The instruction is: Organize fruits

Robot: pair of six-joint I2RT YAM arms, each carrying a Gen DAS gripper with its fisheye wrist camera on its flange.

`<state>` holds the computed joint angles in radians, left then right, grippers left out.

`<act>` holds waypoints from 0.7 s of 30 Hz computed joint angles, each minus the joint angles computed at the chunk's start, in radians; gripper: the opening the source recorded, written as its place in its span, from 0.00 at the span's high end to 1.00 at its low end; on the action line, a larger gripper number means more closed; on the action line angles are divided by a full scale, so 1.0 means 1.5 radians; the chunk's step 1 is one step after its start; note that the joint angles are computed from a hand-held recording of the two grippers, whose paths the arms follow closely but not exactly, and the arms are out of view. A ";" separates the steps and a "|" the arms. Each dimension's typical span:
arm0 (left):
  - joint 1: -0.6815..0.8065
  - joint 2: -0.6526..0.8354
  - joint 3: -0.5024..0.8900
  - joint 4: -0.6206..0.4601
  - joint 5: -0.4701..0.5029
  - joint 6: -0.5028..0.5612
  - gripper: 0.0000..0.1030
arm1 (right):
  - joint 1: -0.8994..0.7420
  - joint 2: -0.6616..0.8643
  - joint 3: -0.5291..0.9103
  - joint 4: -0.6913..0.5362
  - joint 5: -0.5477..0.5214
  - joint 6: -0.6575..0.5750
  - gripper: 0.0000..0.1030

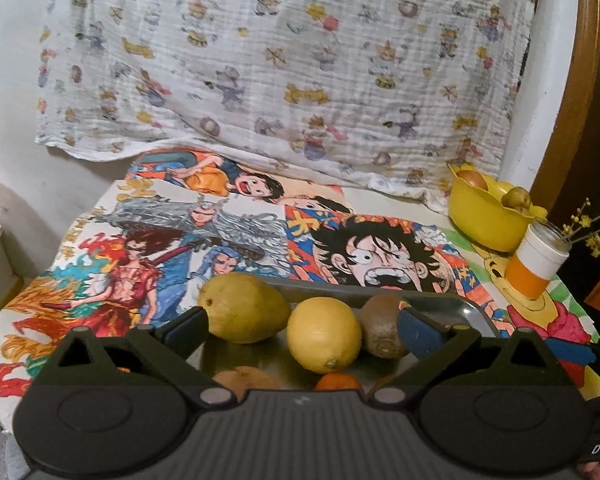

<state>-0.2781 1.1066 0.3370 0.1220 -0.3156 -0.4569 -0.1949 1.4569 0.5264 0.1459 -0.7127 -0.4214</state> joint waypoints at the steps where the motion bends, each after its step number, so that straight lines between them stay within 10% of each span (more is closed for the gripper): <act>1: -0.007 -0.008 -0.004 -0.004 -0.013 -0.006 0.01 | -0.001 -0.003 -0.003 0.003 0.000 0.004 0.01; 21: -0.220 -0.254 -0.091 -0.215 -0.269 -0.134 0.01 | -0.030 -0.171 -0.122 0.038 -0.023 0.011 0.01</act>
<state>-0.6076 0.7261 0.1999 -0.1999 -0.7188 -0.6573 -0.2396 1.2008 0.3441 0.2033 -0.7466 -0.4046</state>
